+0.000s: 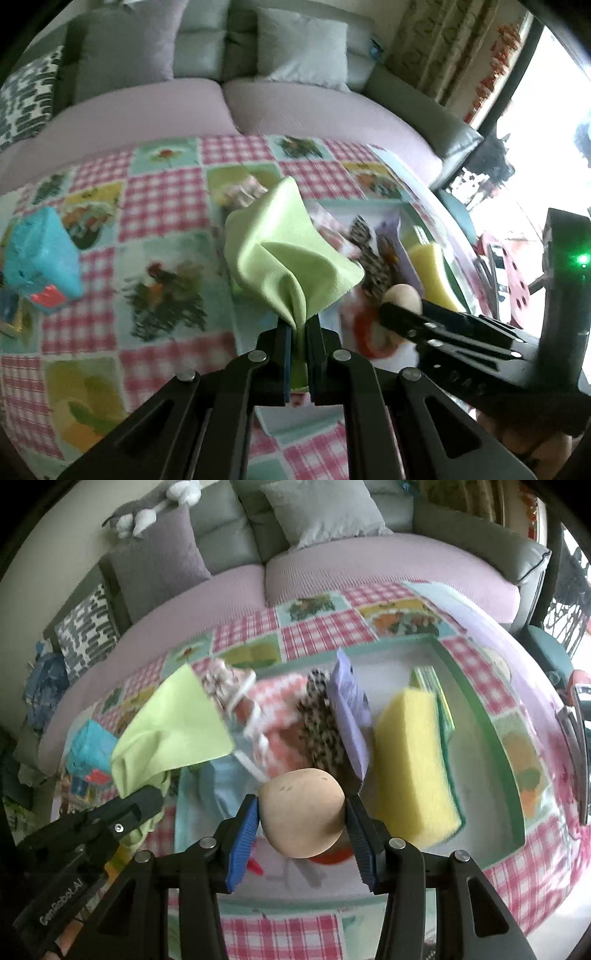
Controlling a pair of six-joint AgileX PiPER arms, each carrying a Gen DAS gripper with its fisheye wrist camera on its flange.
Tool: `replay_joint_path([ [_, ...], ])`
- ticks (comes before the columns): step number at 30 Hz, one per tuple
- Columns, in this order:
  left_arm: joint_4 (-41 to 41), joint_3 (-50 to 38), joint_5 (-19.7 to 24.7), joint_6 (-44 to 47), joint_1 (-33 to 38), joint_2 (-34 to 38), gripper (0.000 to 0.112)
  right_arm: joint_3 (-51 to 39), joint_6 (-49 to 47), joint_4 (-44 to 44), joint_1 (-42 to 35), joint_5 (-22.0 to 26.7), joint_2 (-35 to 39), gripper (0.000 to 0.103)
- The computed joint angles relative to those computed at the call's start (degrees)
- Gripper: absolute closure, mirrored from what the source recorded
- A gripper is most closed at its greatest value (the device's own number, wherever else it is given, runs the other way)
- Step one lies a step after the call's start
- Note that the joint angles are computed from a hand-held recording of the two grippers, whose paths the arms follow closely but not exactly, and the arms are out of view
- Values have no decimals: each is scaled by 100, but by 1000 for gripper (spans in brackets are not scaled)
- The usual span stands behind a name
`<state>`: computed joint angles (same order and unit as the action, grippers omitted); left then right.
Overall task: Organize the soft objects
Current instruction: 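Carry the green cloth and beige puff over the white tray, then open both tools to drop the cloth and puff into the tray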
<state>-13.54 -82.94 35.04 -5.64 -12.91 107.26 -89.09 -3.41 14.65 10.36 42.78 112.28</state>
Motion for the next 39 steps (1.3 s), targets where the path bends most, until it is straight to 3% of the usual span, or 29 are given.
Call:
replay_joint_path([
  [9,-1404,-215,467,1019,129,540,104,147,46,-59,-38,104,174,52],
  [11,-1583,-197,497,1097,189,560,99,138,51,-54,-40,131,228,52],
  [13,-1765,-104,497,1192,268,512,76,136,15,-9,-46,152,256,50],
  [14,-1762,-35,471,1170,290,455,72,152,19,-27,-37,134,249,50],
  [18,-1903,323,347,1286,403,181,69,148,91,-121,4,179,236,50],
  [21,-1471,563,185,926,408,-37,67,144,144,-204,43,233,202,49],
  [26,184,974,-120,-556,304,-442,56,372,255,-312,140,167,-44,41],
  [29,987,1254,-155,-1306,292,-621,53,511,364,-395,172,151,-174,37],
  [32,1897,1555,-149,-2193,207,-779,43,662,386,-444,231,117,-320,32],
  [36,2359,1873,-182,-2654,196,-923,34,943,371,-519,390,31,-567,31],
  [39,2843,2066,-149,-3126,117,-1021,30,1137,442,-583,539,-67,-702,21],
])
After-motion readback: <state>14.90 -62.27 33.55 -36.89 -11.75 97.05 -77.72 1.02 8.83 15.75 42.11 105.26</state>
